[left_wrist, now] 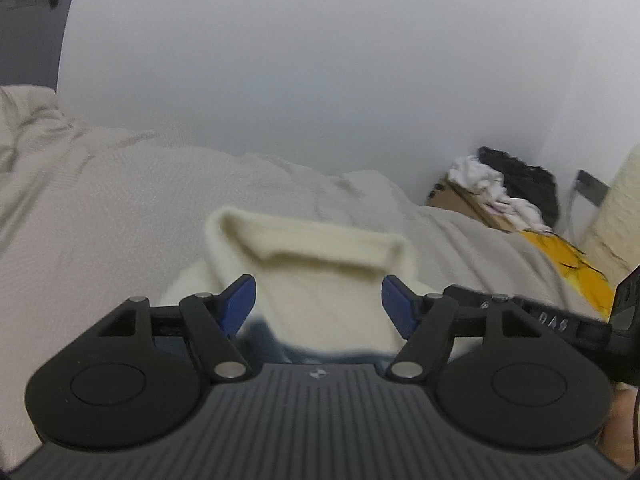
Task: Fold large clothes
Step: 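Lower the sweater flat onto the bed and open both grippers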
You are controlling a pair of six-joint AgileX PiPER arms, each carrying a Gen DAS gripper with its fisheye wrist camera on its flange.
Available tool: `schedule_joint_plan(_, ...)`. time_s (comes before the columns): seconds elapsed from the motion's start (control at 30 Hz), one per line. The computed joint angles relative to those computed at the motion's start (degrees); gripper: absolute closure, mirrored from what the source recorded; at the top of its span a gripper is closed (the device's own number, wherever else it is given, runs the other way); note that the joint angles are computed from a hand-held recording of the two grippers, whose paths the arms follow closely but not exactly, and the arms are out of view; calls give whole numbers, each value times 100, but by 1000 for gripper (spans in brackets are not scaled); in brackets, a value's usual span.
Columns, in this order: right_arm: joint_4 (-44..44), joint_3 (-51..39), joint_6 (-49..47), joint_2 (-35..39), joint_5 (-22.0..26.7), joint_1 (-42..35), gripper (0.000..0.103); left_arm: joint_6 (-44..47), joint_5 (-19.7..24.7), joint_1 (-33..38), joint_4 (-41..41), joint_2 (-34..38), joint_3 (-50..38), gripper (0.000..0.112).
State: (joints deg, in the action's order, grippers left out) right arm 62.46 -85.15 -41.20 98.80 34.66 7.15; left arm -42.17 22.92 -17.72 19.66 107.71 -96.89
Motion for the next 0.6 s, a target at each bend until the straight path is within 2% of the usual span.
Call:
schedule_joint_plan(0.03, 29, 333, 5, -236, -67, -5, 30, -563, 113, -222, 540, -266, 238, 38)
schedule_joint_plan(0.1, -286, 915, -209, -1011, 196, -85, 30, -1603, 502, -770, 1500, -949, 825, 38)
schedule_joint_plan(0.17, -519, 1424, -264, -1703, 434, -165, 30, -2346, 916, -1278, 2090, -1425, 1206, 38)
schedule_joint_plan(0.23, -522, 1665, -570, -1893, 518, -244, 30, -3210, 1559, -1993, 2736, -1892, 1581, 38)
schedule_joint_plan(0.33, -876, 2054, -767, -2546, 845, -354, 30, -4069, 2395, -2954, 3278, -2416, 2005, 38)
schedule_joint_plan(0.4, -1132, 2056, -693, -2459, 829, -395, 30, -4611, 3129, -3720, 3564, -2665, 2192, 38)
schedule_joint_plan(0.47, -1617, 2066, -479, -2565, 1109, -464, 30, -5071, 3687, -4353, 3764, -2837, 2343, 38)
schedule_joint_plan(0.53, -2227, 2003, -46, -2651, 1475, -509, 30, -5461, 4049, -4807, 3827, -2955, 2446, 38)
schedule_joint_plan(0.6, -2130, 2100, -119, -2740, 1864, -812, 30, -5753, 4475, -5267, 3934, -2972, 2517, 38)
